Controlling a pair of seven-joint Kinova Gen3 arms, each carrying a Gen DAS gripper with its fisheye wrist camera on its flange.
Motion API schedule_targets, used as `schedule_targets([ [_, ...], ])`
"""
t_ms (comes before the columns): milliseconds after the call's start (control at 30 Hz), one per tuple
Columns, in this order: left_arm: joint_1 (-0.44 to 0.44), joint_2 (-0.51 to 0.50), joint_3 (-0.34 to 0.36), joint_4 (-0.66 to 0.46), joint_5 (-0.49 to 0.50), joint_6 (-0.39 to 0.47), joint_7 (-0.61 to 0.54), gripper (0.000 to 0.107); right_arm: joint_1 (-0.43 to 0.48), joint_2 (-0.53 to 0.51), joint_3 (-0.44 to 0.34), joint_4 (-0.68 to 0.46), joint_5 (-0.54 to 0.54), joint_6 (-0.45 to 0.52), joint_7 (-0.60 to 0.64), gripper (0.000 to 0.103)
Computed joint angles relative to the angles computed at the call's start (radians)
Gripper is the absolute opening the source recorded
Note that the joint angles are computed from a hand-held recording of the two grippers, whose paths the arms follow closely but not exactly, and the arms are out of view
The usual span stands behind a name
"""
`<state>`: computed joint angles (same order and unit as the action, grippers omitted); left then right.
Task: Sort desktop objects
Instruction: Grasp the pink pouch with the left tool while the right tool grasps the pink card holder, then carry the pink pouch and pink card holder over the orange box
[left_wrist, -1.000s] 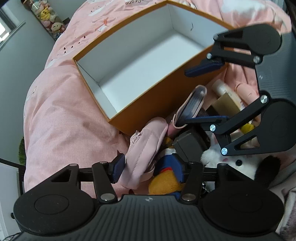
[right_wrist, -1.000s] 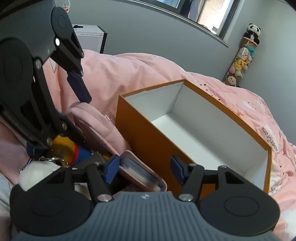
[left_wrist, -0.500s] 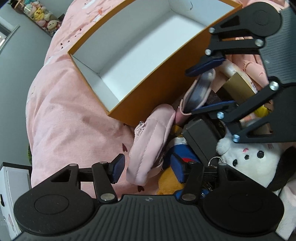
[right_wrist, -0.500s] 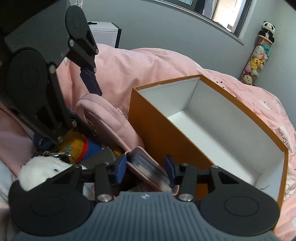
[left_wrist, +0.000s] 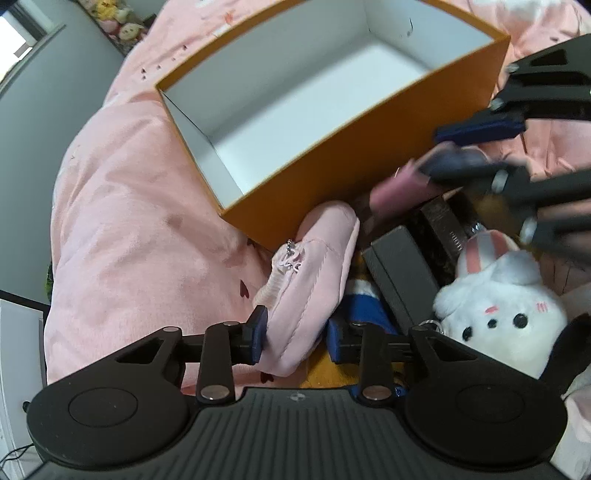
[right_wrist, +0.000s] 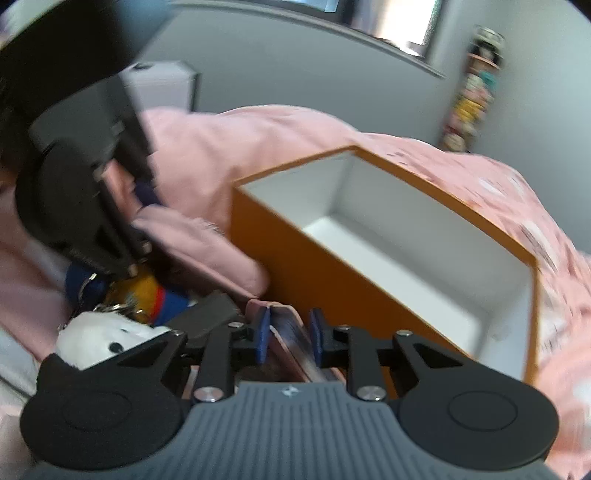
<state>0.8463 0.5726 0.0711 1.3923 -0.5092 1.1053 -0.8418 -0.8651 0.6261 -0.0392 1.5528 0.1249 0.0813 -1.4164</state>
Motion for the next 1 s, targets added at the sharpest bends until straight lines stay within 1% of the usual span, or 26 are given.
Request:
schedule_targets([
  [33,0.011,-0.003,-0.008,0.003,-0.007,0.0,0.024,0.035,-0.006,-0.012,0.019,0.018,-0.029,-0.018,-0.015,0.02],
  [67,0.016,-0.009,-0.011,0.01,-0.014,-0.006,0.037,0.035,0.002,-0.02,0.019,0.028,-0.063,-0.028,-0.018,0.02],
  [167,0.031,-0.027,-0.011,0.015,-0.04,-0.008,0.059,0.033,0.089,-0.048,-0.052,0.071,-0.099,-0.072,-0.09,0.018],
  [233,0.042,-0.043,-0.01,0.016,-0.057,-0.012,0.079,0.031,0.118,-0.064,-0.065,0.089,-0.141,-0.076,-0.137,0.018],
  [267,0.043,-0.057,-0.008,0.022,-0.063,-0.025,0.091,0.031,0.137,-0.069,-0.081,0.096,-0.154,-0.076,-0.155,0.018],
  [333,0.032,-0.094,0.004,0.038,-0.055,-0.065,0.11,0.029,0.199,-0.081,-0.139,0.105,-0.168,-0.062,-0.181,0.018],
  [400,0.029,-0.118,0.015,0.039,-0.054,-0.088,0.122,0.027,0.215,-0.097,-0.146,0.121,-0.175,-0.065,-0.204,0.018],
  [467,0.027,-0.133,0.027,0.036,-0.054,-0.105,0.118,0.025,0.222,-0.113,-0.145,0.132,-0.179,-0.058,-0.223,0.018],
  [600,-0.002,-0.163,0.054,0.044,-0.023,-0.185,0.085,0.025,0.25,-0.143,-0.155,0.154,-0.179,-0.036,-0.252,0.017],
  [700,-0.02,-0.148,0.065,0.025,0.002,-0.214,0.025,0.025,0.264,-0.137,-0.159,0.152,-0.178,-0.016,-0.263,0.017],
  [733,-0.016,-0.139,0.065,0.015,0.007,-0.215,0.014,0.025,0.263,-0.133,-0.156,0.151,-0.163,-0.015,-0.28,0.017],
  [767,-0.013,-0.128,0.064,0.005,0.013,-0.217,0.0,0.025,0.279,-0.13,-0.171,0.152,-0.161,-0.017,-0.281,0.017],
  [833,-0.018,-0.107,0.064,-0.006,0.033,-0.236,-0.035,0.025,0.348,-0.117,-0.247,0.149,-0.174,-0.022,-0.26,0.018],
  [867,-0.022,-0.1,0.064,-0.008,0.05,-0.247,-0.047,0.025,0.369,-0.112,-0.27,0.145,-0.172,-0.017,-0.252,0.018],
  [933,-0.032,-0.087,0.058,-0.007,0.086,-0.26,-0.06,0.025,0.376,-0.105,-0.28,0.139,-0.167,-0.016,-0.243,0.02],
  [1000,-0.022,-0.077,0.039,-0.002,0.091,-0.271,-0.052,0.026,0.402,-0.091,-0.313,0.117,-0.164,0.011,-0.226,0.023],
])
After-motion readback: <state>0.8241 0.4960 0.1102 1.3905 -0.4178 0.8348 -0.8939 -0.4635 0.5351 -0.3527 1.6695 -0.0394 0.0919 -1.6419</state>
